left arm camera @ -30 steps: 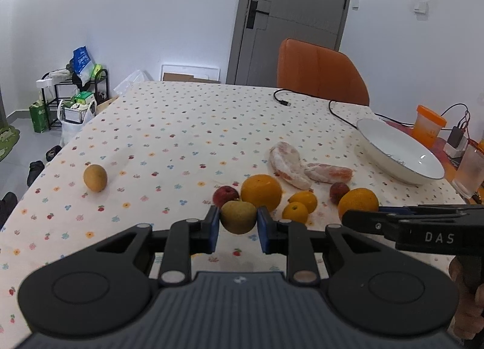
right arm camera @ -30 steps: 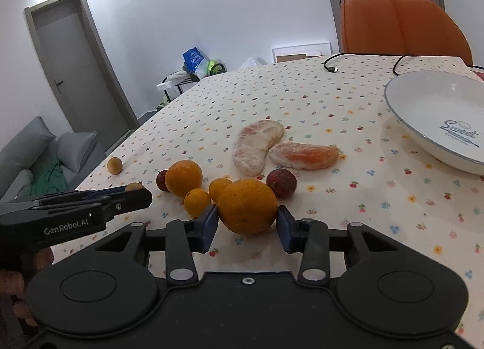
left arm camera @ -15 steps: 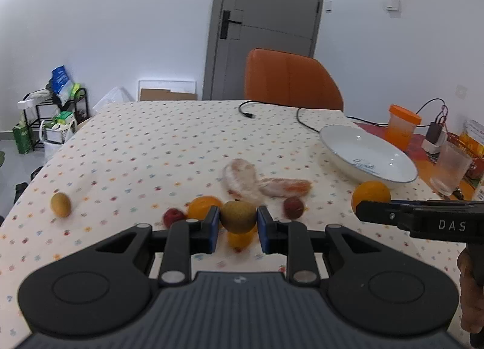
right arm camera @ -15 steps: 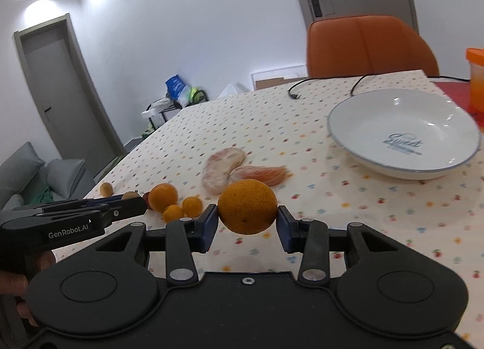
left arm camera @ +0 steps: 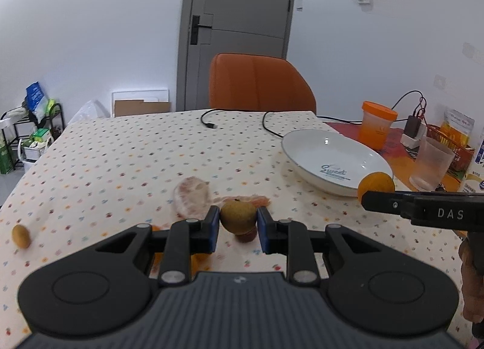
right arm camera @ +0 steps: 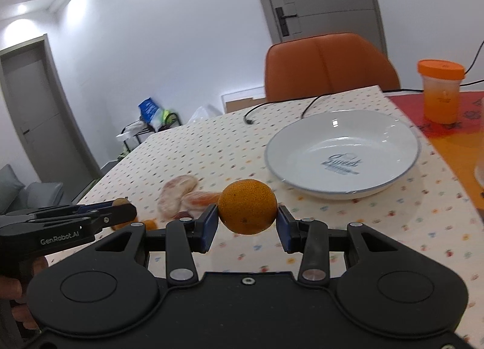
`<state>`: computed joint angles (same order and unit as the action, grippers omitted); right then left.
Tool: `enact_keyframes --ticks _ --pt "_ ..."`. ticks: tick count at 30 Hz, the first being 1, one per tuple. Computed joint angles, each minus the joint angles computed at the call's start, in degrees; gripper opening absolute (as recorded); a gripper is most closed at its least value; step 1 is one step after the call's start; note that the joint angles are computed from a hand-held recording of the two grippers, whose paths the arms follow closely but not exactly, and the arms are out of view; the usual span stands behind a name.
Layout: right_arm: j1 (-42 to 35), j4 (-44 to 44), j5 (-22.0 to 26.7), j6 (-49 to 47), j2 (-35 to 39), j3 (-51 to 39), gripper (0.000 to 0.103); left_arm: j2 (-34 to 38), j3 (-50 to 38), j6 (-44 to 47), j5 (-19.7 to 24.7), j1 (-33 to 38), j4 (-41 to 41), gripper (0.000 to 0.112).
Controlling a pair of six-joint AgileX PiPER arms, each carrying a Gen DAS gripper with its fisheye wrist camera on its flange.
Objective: Organize fruits
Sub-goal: 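Carry the orange and pear to the white bowl and release both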
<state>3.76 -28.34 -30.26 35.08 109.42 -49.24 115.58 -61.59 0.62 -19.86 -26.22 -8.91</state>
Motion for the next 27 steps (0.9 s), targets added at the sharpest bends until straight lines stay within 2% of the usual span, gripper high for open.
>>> enact_keyframes --ticks 14,23,27 --pt "-5.9 0.2 -1.0 -0.3 3.8 -3.8 0.04 6.5 -13.7 6.0 6.9 -2.8 -4.0 0.025" --pt "-8.9 -3.0 -0.6 2.2 6.4 -8.3 0.04 11.5 -23.9 18.6 11.6 -4.9 -15.9 0.025" --pt "-9.7 -5.0 0.1 4.3 7.6 -10.5 0.04 13.7 -28.5 29.1 13.8 -5.6 -26.3 0.025"
